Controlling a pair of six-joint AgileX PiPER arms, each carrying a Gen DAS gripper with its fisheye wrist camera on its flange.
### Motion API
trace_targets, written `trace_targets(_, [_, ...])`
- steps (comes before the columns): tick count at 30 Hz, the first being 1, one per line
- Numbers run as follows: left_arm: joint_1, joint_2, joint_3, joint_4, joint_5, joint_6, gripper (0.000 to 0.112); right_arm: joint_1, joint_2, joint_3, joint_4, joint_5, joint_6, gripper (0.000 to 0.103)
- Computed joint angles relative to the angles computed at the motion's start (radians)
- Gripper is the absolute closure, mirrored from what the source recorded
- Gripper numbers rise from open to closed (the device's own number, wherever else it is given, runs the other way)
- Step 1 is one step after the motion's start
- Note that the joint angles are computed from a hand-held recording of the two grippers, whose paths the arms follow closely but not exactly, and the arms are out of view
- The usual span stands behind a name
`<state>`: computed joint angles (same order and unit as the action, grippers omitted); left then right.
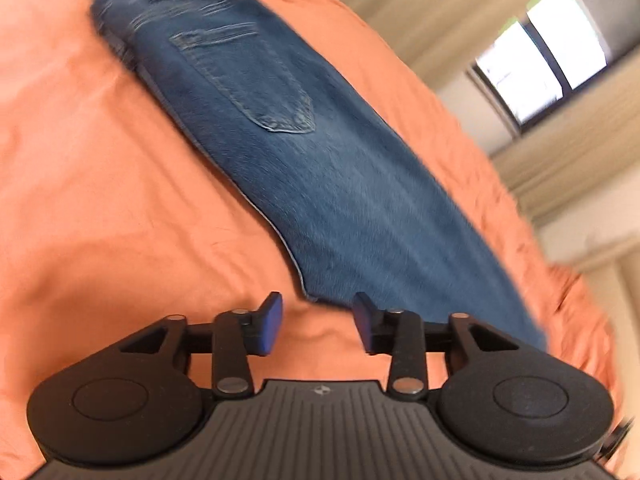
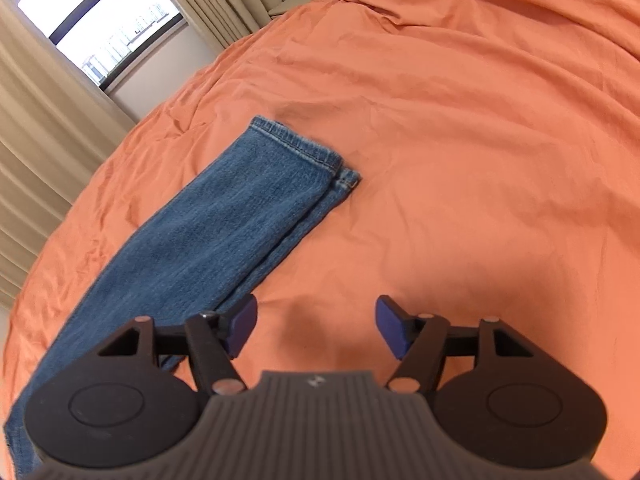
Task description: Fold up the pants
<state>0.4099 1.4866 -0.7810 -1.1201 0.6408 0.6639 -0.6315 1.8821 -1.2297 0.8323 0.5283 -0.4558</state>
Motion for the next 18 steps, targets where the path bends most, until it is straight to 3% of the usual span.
trace_targets(5, [-0.026, 0.122, -0.026, -0.166, -0.067, 0.040, 0.065, -0.019, 0.008, 0.023, 0.149, 0.001, -0.078, 0.038])
trace_targets(9, [-0.047, 0.224, -0.062, -0.296, -0.078, 0.081, 0.065, -0.035, 0.037, 0.031, 0.295, 0.001, -0.163, 0.038])
trace_targets(15, [-0.096, 0.305, -0.103, -0.428, -0.113, 0.183, 0.064, -0.078, 0.175, -0.033, 0.577, 0.005, -0.268, 0.038])
trace_targets(18, [-0.106, 0.319, -0.107, -0.447, -0.121, 0.188, 0.072, -0.080, 0.262, -0.101, 0.697, 0.038, -0.326, 0.039])
